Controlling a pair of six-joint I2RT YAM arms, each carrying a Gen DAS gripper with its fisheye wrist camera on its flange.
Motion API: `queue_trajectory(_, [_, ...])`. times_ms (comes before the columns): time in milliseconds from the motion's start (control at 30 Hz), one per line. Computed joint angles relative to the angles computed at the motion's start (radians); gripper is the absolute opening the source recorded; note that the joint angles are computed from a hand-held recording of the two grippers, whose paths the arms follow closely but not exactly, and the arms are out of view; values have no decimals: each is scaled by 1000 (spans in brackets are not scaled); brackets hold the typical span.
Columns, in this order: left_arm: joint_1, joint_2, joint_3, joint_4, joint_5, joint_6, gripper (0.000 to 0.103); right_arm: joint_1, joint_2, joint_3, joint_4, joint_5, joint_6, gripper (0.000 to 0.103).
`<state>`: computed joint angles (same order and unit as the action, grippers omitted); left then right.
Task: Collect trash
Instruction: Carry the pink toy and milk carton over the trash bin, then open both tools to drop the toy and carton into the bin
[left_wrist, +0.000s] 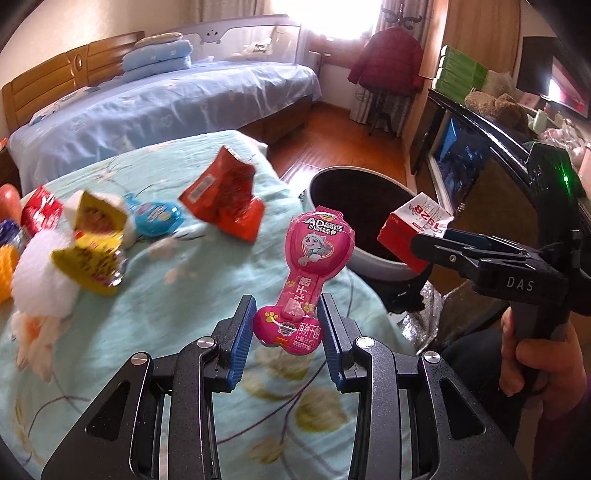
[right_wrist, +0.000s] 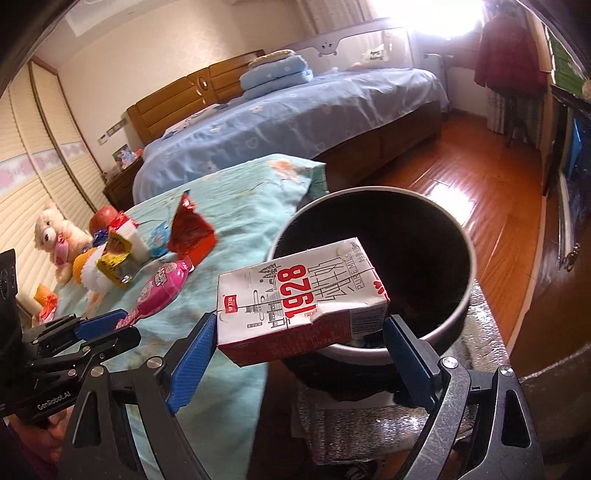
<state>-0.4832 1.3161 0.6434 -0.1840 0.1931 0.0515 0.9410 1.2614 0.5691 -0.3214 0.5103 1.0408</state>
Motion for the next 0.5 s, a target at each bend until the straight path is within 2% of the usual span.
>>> queue_trajectory(233, [-59, 81, 76, 5, -21, -17, 34, -120, -104, -76, 15, -65, -23, 90])
queue_trajectory(500, [-129, 190, 175, 2, -57, -37, 34, -233, -130, -100, 16, -125, -68, 90])
